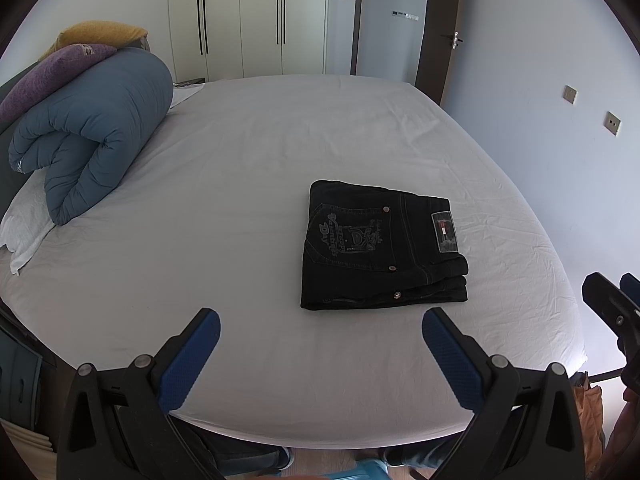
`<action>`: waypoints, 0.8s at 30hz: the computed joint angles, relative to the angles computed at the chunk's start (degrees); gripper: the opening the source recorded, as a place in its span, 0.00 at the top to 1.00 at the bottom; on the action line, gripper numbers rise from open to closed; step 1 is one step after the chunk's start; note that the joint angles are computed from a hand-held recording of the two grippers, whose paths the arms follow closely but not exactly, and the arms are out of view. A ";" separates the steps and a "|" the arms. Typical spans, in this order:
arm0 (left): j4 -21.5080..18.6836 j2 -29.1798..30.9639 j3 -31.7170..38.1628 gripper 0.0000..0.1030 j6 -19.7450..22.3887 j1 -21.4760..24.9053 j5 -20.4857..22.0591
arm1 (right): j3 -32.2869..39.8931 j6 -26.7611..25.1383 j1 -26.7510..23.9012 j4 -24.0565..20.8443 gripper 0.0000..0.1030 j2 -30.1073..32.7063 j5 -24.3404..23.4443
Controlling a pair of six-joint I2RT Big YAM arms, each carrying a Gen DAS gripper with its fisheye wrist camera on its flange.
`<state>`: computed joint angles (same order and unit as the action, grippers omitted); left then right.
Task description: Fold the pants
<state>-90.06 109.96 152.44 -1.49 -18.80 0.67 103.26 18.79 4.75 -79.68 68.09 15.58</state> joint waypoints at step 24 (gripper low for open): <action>1.36 -2.03 -3.73 0.00 -0.37 0.02 0.12 | -1.20 -0.07 -0.13 0.26 0.00 -0.67 -0.40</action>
<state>-88.70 107.93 148.71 -1.86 -18.78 0.80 102.06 18.73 4.62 -79.42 67.43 15.18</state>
